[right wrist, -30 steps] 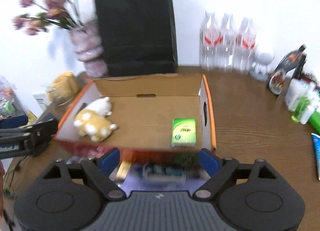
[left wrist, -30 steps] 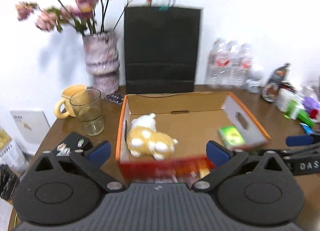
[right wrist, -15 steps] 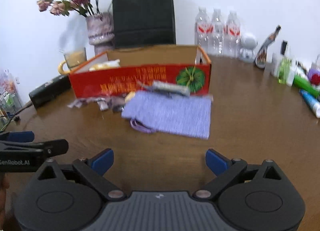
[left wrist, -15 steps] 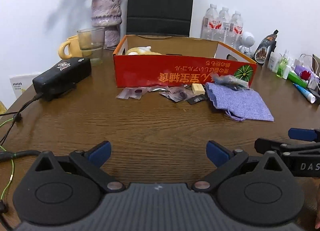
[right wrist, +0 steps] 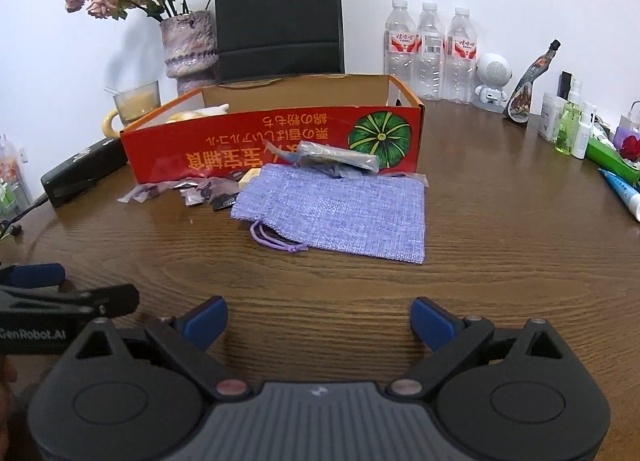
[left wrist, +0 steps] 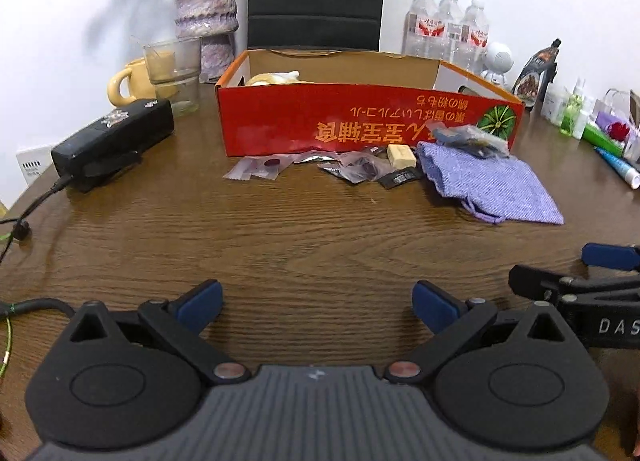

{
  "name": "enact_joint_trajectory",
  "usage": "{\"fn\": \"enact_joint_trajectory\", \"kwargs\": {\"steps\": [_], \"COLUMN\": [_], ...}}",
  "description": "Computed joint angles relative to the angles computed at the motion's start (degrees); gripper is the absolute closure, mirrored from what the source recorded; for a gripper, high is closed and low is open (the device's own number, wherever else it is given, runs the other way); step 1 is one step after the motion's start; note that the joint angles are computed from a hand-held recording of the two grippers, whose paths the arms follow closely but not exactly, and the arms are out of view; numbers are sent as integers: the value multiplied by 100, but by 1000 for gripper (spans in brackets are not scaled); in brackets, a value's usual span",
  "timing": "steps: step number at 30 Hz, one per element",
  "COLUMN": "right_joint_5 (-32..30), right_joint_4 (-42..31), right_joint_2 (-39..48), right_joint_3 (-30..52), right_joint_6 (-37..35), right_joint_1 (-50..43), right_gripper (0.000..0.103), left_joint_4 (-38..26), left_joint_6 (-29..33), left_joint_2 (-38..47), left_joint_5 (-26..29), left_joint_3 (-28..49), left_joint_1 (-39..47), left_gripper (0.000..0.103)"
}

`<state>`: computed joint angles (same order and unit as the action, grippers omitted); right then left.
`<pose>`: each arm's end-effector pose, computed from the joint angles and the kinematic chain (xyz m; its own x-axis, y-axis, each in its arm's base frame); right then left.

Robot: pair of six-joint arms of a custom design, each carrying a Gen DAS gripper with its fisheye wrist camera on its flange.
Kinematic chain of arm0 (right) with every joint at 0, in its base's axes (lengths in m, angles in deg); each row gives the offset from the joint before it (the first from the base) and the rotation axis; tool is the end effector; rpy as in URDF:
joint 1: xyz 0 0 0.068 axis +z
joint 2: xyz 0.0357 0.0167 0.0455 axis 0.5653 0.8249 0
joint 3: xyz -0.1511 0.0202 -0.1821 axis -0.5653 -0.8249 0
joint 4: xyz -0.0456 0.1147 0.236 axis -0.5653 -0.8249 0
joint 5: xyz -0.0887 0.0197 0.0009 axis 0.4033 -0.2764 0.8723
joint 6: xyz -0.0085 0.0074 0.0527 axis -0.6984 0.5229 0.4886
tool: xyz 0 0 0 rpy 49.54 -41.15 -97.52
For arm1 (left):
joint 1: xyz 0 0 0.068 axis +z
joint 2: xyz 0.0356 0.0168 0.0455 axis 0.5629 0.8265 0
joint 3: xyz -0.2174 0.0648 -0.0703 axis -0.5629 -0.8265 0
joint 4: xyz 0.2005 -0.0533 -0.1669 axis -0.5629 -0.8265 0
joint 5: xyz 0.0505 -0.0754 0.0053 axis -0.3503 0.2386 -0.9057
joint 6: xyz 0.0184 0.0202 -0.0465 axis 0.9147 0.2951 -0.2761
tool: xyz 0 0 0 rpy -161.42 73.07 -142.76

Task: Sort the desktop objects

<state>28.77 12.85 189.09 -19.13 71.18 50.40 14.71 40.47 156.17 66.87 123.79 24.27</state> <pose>0.2322 0.0500 -0.0589 -0.5614 0.2893 -0.7753 0.3806 0.9222 0.0685 0.3374 -0.0703 -0.0539 -0.5430 0.3524 -0.7622 0.5466 0.8374 -0.0022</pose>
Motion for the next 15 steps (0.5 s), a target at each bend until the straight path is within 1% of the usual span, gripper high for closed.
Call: {"fn": "enact_joint_trajectory", "kwargs": {"steps": [2, 5, 12, 15], "right_joint_5": [-1, -31, 95, 113], "right_joint_4": [-60, -170, -563, -591], "right_joint_2": [-6, -36, -106, -115], "right_joint_3": [33, 78, 228, 233], "right_joint_6": [-15, -64, -95, -87], "right_joint_1": [-5, -11, 50, 56], "right_gripper": [3, 0, 0, 0], "left_joint_4": [116, 94, 67, 67], "left_joint_6": [35, 24, -19, -23], "left_joint_2": [31, 33, 27, 24], "left_joint_5": [-60, -33, -80, -85], "left_joint_3": [-38, -29, -10, -12], "left_joint_1": [-30, -16, -20, -25], "left_gripper": [0, 0, 0, 0]}}
